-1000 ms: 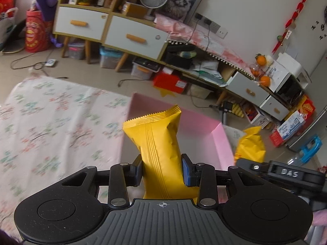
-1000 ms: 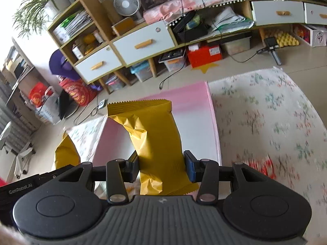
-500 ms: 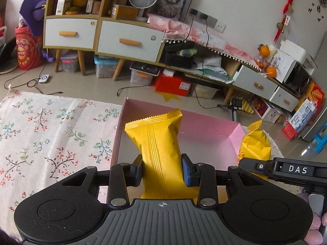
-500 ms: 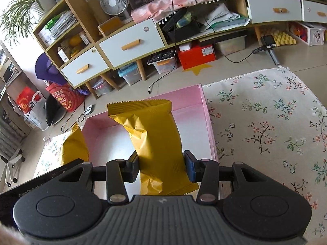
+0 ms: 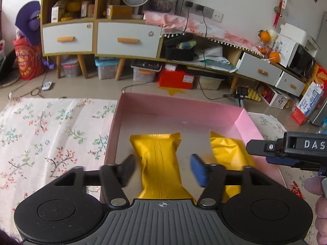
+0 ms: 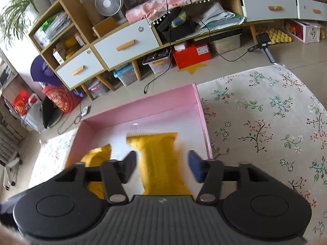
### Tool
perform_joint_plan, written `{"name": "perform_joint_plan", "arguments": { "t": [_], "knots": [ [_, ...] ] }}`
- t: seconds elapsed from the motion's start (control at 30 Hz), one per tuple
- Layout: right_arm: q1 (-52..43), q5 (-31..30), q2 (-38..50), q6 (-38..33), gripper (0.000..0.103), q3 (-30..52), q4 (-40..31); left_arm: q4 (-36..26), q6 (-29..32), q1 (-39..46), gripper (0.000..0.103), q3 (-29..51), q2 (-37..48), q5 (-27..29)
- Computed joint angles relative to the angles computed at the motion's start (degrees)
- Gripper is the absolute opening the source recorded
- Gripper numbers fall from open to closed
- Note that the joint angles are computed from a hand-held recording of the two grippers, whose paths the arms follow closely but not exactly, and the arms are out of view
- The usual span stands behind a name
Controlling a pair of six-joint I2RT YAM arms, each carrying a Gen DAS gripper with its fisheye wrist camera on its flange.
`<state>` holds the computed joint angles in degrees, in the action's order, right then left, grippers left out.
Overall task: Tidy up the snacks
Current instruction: 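Carry both yellow foil bars into the pink box and release them, then grasp the red candy packet with the left tool while the right tool grasps a white pastry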
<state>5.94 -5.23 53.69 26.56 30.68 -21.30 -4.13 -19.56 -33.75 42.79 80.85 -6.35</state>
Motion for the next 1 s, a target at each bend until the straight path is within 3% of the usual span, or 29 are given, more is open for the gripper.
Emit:
{"name": "perform_joint_plan", "arguments": {
  "t": [0.3, 0.73, 1.0],
  "knots": [
    [-0.3, 0.6, -4.6, -1.8, 0.086, 1.8, -6.5, -5.9, -0.5, -1.6, 0.088, -0.7, -6.7, -1.1],
    [8.1, 7.7, -14.1, -0.9, 0.097, 4.9, -20.0, -21.1, -3.8, -5.7, 0.100, -2.9, -21.4, -4.6],
    [16.6, 12.7, -21.4, 2.0, 0.100, 2.9, -25.4, -31.2, -5.7, -7.8, 0.102, -6.0, -30.5, -6.7]
  ]
}}
